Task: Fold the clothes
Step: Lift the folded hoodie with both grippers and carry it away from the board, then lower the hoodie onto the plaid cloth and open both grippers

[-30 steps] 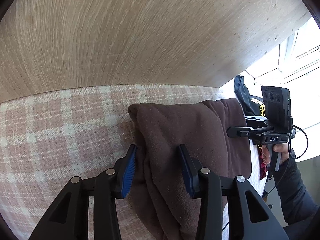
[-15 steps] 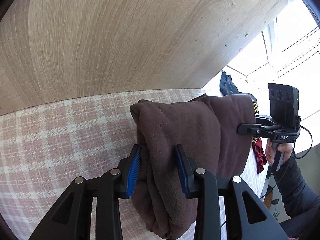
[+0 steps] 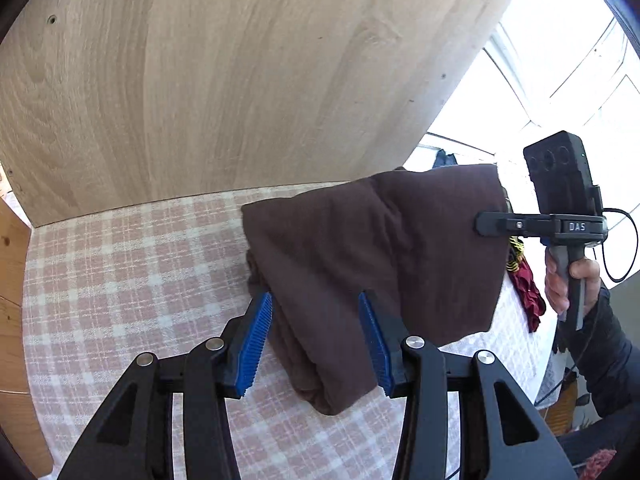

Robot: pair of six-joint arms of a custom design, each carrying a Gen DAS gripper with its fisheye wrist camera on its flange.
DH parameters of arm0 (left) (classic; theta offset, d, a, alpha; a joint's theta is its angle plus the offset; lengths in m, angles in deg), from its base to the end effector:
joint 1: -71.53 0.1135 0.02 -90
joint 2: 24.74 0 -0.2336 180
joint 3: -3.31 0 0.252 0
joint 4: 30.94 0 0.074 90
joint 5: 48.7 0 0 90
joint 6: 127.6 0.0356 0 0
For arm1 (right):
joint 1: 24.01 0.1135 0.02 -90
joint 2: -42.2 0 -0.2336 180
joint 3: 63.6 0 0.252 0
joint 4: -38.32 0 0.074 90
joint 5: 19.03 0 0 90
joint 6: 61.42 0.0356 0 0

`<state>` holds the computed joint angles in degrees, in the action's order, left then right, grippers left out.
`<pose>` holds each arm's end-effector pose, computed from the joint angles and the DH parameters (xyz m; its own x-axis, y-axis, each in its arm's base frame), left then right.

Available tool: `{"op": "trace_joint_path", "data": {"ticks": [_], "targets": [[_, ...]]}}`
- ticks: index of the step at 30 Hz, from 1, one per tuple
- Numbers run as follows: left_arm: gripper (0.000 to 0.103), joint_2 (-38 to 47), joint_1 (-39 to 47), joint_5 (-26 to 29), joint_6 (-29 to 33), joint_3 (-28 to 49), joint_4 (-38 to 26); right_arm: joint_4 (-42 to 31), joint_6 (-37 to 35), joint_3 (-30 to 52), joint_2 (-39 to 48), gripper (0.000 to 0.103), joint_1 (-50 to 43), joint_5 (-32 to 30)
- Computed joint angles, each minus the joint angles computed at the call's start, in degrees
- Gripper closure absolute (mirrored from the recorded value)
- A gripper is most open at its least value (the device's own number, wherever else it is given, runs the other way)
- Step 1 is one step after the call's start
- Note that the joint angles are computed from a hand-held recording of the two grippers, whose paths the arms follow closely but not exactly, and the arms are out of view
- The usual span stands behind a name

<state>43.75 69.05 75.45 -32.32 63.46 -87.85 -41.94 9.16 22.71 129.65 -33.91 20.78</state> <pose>0.2259 -0.0298 0.2003 -0.8785 0.1143 -0.4638 0.3530 0.8095 -0.4691 0.2766 -0.0205 0.2462 -0.9176 -0.0559 -0.3936 -0.3268 0.6700 0.6666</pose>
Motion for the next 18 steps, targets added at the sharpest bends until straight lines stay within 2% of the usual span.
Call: {"op": "trace_joint_path", "data": {"ticks": [3, 7, 10, 14, 18], "targets": [[0.058, 2.2, -0.2, 7.5, -1.2, 2.0, -2.1, 4.1, 2.7, -5.5, -9.3, 0.076, 5.5, 5.1], [0.057, 3.6, -4.3, 8.8, -4.0, 1.3, -1.1, 6.4, 3.8, -13.6, -23.1, 0.076, 14.3, 13.5], [0.057, 0.6, -6.7, 11.2, -5.8, -2.6, -1.5, 3.4, 3.8, -17.9, -32.8, 0.076, 20.0, 18.6], [0.057, -13.2, -7.7, 12.8, -10.0, -11.3, -5.0, -3.1, 3.0, -22.6, -44.9, 0.076, 25.7, 24.2], [0.057, -32.2, -8.3, 12.8, -13.9, -18.1, -14.1, -3.7, 13.5, -26.9, -53.3, 0.076, 40.4, 31.2]]}}
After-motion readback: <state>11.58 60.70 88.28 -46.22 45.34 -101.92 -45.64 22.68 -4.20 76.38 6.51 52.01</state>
